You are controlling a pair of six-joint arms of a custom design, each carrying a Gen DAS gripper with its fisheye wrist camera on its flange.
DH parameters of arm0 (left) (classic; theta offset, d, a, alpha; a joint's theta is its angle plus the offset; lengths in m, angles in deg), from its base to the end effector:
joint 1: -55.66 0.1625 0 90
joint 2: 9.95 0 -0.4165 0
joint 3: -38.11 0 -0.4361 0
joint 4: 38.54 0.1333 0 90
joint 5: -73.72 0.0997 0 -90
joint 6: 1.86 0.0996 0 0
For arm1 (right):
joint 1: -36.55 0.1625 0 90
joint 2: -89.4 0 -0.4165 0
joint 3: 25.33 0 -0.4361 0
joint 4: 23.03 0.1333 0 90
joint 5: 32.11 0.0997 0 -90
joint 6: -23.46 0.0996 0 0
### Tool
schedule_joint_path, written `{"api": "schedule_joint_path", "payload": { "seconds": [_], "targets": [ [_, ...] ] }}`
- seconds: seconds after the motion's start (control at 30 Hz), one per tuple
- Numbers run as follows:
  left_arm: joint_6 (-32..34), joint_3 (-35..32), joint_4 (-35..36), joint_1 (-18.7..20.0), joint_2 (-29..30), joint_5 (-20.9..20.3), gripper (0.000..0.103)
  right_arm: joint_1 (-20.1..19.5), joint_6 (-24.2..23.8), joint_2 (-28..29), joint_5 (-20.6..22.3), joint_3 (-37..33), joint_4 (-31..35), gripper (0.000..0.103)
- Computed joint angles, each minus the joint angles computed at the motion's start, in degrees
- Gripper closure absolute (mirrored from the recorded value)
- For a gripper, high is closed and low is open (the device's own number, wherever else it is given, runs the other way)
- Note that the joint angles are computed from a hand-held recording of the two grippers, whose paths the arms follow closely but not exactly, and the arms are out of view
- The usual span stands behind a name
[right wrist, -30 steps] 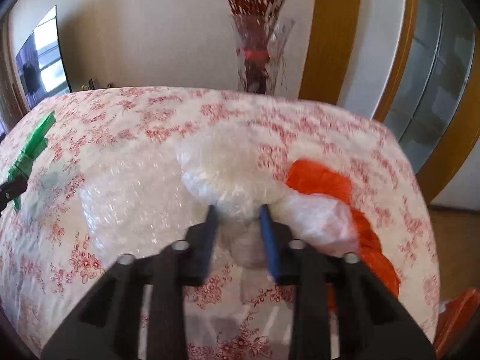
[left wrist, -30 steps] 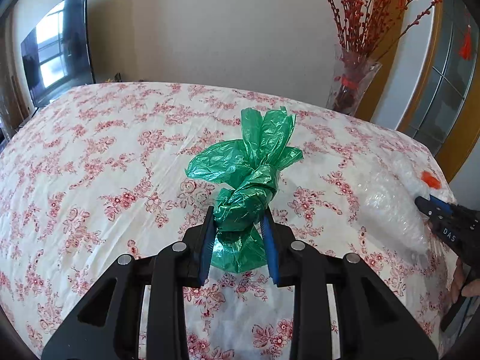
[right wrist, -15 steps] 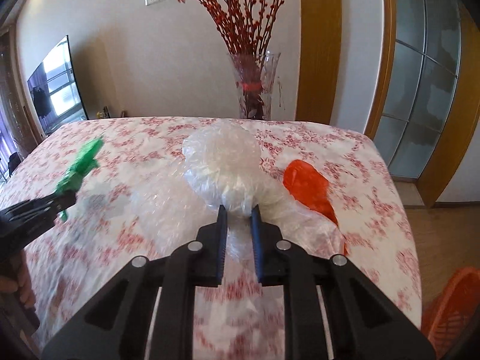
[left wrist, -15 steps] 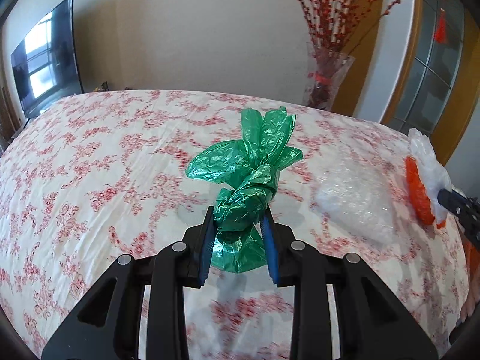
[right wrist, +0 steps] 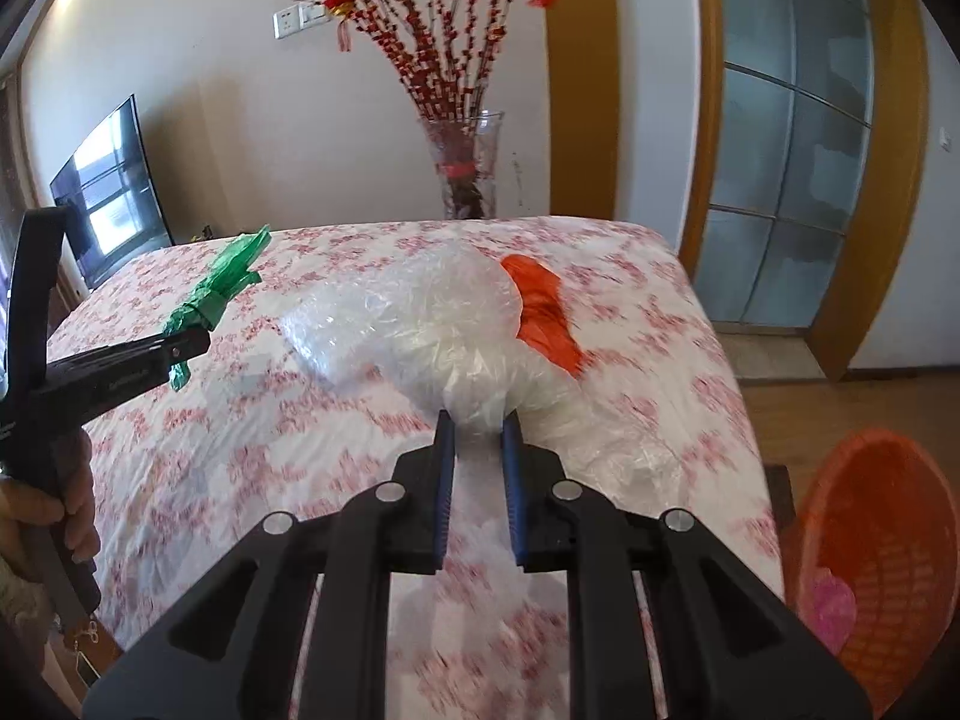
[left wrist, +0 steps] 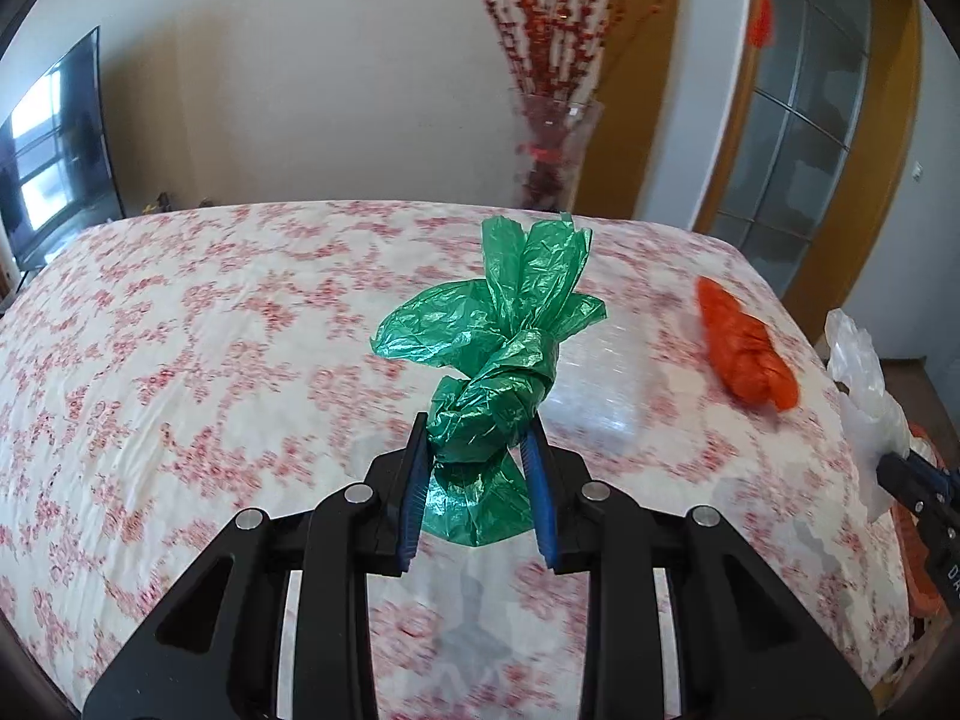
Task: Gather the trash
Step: 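Carry the green and bubble-wrap bags over the wastebasket and open both grippers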
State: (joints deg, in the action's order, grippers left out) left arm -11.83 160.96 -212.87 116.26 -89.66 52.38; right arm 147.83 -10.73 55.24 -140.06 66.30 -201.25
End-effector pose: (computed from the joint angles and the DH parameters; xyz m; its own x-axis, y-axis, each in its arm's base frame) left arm -0.0443 -0.5392 0.3125 -0.6728 -0.4639 -0.5763 0.2568 0.5841 -0.7700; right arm 0.3545 -0.6274 -0.0018 -0.6053 -0.6141 0.5064 -0.7883 0.5509 -0.2741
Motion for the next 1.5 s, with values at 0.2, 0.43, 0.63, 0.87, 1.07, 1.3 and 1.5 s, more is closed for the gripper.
{"api": "schedule_joint_path", "payload": {
  "seconds": [0.2, 0.43, 0.63, 0.87, 1.07, 1.3, 1.5],
  "targets": [
    [-2.0, -0.2, 2.7, -2.1, 1.7, -0.5, 0.074, -1.7, 0.6, -3.8, -1.0, 4.7, -3.4, 0.087],
    [-2.4, -1.0, 3.7, -4.1, 4.7, -2.0, 0.074, -4.1, 2.1, -7.6, -2.6, 9.1, -6.8, 0.087],
    [-2.6, -2.7, 3.9, -5.5, 8.7, -4.6, 0.074, -6.6, 2.9, -11.1, -3.9, 12.3, -9.1, 0.087],
    [-2.3, -5.4, 4.3, -6.4, 13.7, -8.3, 0.074, -9.1, 3.4, -13.9, -5.9, 15.0, -11.7, 0.087],
    [-1.9, -7.7, 4.6, -7.3, 17.6, -10.8, 0.074, -11.1, 3.8, -15.3, -7.3, 16.3, -13.6, 0.087],
    [-1.3, -10.5, 5.3, -7.7, 21.5, -13.5, 0.073, -12.7, 3.5, -16.0, -8.7, 16.7, -15.9, 0.087],
    [-0.5, -12.5, 5.5, -8.5, 24.5, -14.8, 0.074, -14.2, 4.8, -16.5, -8.9, 16.5, -16.3, 0.087]
  ]
}}
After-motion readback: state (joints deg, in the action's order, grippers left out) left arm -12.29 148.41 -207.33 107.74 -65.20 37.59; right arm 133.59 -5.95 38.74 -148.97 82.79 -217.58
